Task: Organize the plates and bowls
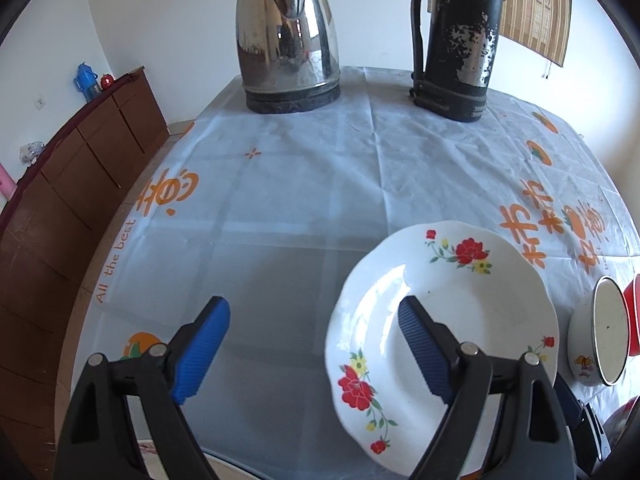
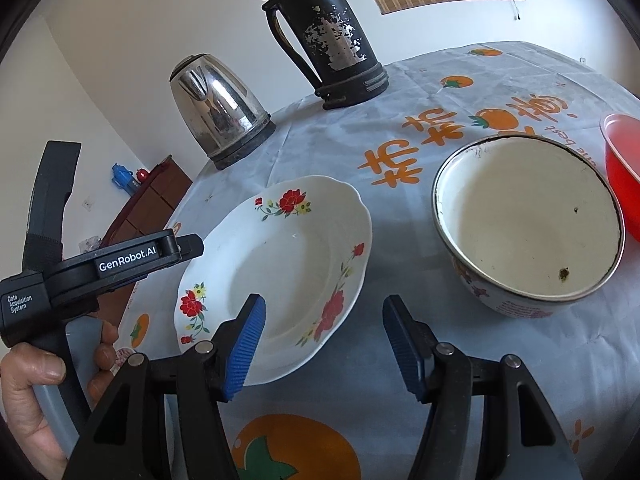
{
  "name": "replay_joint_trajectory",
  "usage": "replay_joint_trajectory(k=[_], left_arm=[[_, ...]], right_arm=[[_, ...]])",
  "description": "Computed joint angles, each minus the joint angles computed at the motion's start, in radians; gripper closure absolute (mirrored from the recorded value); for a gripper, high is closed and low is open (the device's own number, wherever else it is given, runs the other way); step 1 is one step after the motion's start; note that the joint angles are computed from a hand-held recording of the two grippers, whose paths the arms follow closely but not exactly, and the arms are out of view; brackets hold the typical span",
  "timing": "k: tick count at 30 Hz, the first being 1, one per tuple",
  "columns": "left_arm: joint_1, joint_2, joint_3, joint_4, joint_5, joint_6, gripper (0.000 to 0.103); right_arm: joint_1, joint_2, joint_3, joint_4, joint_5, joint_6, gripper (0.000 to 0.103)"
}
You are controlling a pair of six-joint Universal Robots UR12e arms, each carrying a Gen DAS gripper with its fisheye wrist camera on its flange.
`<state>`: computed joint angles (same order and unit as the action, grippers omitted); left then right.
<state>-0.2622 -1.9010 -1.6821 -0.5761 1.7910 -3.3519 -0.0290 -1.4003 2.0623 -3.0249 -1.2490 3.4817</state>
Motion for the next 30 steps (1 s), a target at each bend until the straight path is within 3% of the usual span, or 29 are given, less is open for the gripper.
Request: replay_joint_trajectory(k=[7,9,11,13,19,22,26,30], left_arm=[[0.008,-0.019,0.027,-0.045,-0.011,-0.006,0.016],[0.013,-0.026,0.038,-0.059,-0.028,-0.020,0.016],[0.011,-0.034,0.046,-0.064,-0.024,-0.010,0.020],[0.015,-0.039,0.053,-0.082,-0.055,-0.009,0.032],[0.041,-0.047,0.059,-0.116,-0.235,-0.016,0.059],[0.027,-0.048,0.052,-0.094,-0.204,0.002,0.059],[0.043,-0.041,0.038,-0.071,-0.242,-0.049,0.064],[0.039,-0.036,0.026,-0.054,-0.231,-0.048,0.066]], right_arm=[[-0.002,0.024,-0.023,0.008,0.003,0.017,0.041],[-0.001,0.031,-0.030,0.010,0.011,0.012,0.055],[0.000,0.040,-0.041,0.025,0.018,-0.002,0.062],[-0.002,0.046,-0.044,0.022,0.029,0.004,0.063],[-0.011,0.054,-0.049,0.023,0.053,0.005,0.070],[-0.012,0.057,-0.051,0.019,0.057,-0.001,0.071],[-0.012,0.062,-0.054,0.016,0.059,-0.017,0.071],[-0.013,0.067,-0.062,0.020,0.059,-0.029,0.073]])
